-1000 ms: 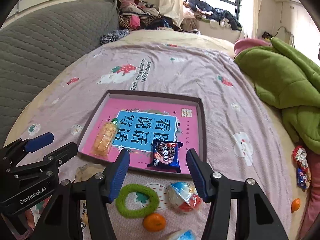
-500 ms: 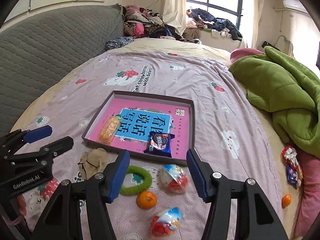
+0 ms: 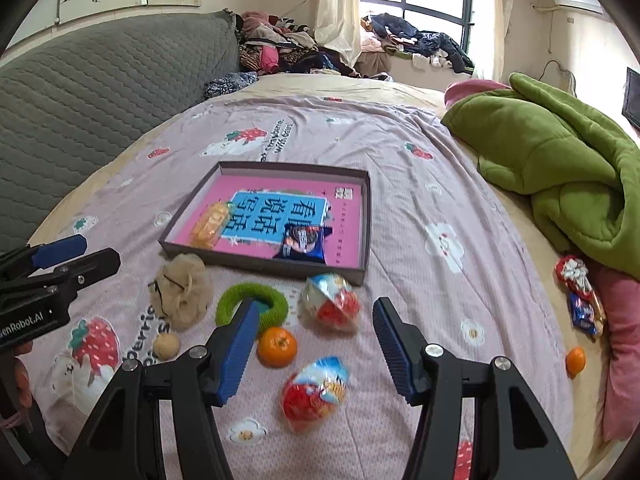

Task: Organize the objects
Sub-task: 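Withdraw both tools from the tray and approach the walnut and red egg toy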

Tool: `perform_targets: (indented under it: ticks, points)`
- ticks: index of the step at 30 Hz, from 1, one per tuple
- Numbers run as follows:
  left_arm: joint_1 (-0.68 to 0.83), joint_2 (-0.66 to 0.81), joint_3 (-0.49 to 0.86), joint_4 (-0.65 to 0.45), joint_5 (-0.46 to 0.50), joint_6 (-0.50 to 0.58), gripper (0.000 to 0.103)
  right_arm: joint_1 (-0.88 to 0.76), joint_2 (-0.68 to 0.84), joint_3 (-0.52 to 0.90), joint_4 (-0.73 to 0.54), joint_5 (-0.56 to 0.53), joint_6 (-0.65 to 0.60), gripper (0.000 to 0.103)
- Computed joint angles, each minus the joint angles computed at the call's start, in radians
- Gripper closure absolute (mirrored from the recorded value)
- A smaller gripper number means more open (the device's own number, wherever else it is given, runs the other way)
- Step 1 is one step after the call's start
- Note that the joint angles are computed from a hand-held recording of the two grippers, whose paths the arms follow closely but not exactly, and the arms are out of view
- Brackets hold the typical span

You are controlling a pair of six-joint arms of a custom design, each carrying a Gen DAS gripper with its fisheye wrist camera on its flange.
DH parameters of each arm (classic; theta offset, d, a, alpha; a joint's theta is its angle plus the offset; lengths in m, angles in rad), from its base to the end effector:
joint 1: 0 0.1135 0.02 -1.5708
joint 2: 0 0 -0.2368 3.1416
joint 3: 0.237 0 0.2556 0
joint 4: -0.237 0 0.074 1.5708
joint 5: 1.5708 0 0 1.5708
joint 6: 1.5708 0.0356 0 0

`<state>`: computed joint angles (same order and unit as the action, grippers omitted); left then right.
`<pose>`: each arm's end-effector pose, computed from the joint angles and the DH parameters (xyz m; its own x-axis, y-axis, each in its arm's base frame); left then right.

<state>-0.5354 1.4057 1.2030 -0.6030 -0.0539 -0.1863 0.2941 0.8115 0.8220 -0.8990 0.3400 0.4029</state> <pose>0.2697 -0.1577 0.2768 -0.6981 0.1990 -0.6878 0.3542 0.9308 -0.0901 0.1687 0.0387 0.2644 -0.7116 0.1707 -0.6816 0.2250 0.9743 0.0091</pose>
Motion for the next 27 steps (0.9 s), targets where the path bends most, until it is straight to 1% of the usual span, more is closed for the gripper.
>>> perform_targets:
  ticks: [7,10,12,15,27]
  points:
    - [0.004,-0.029,-0.090,0.052,0.021,0.001,0.036,0.081,-0.091,-0.107,0.009,0.047,0.077,0.044]
    - [0.006,-0.038,-0.113,0.063,0.024,0.000,0.036,0.135,-0.101,-0.120,-0.004,0.103,0.112,0.044]
    - [0.006,-0.048,-0.130,0.068,0.030,0.000,0.036,0.148,-0.111,-0.126,-0.009,0.109,0.123,0.043]
    - [0.006,-0.067,-0.159,0.079,0.040,-0.001,0.036,0.187,-0.122,-0.130,-0.026,0.153,0.145,0.043]
    - [0.014,-0.099,-0.237,0.112,0.057,0.002,0.036,0.201,-0.171,-0.190,-0.034,0.132,0.193,0.043]
